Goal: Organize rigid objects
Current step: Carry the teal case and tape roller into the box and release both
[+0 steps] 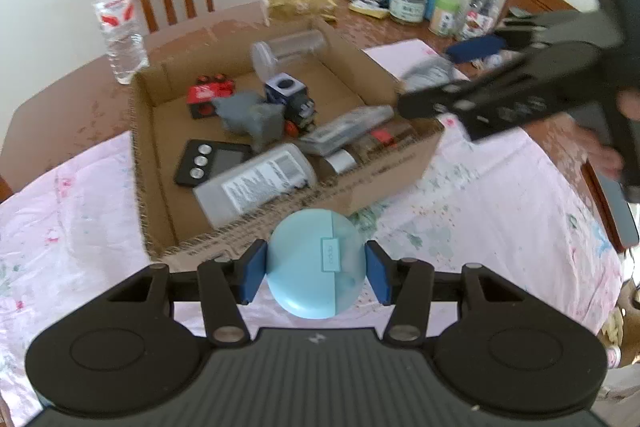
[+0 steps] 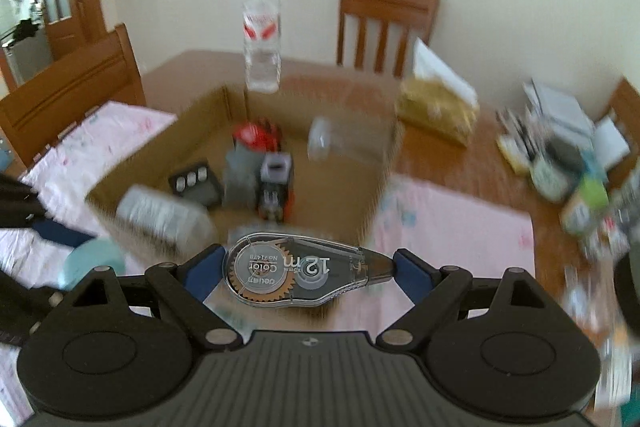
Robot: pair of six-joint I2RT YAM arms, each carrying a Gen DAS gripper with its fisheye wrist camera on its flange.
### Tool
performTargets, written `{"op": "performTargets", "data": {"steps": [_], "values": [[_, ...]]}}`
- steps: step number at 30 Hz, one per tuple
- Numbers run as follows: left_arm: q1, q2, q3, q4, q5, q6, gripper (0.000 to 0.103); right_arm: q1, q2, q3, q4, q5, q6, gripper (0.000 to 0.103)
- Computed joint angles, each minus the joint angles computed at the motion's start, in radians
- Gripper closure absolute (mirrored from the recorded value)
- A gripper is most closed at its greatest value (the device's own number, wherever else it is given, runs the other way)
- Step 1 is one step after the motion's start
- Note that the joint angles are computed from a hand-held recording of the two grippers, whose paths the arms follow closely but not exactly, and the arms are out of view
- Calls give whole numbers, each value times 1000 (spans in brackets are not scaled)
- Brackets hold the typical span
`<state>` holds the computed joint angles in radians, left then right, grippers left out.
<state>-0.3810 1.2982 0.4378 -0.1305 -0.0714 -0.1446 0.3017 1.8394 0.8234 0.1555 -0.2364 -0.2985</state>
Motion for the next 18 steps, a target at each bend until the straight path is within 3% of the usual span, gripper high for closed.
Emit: {"op": "performTargets", "data": {"steps": [6,9,18], "values": [[54,-53,17,-29,-14,9,51,46,176,216,-55,24,-30,10],[87,-55,28,-22,-20,25,51,66,238,271,-47,59,-42,2],[186,47,97,48,-10,89,51,64,185,212,-36,75,-3,0]]}}
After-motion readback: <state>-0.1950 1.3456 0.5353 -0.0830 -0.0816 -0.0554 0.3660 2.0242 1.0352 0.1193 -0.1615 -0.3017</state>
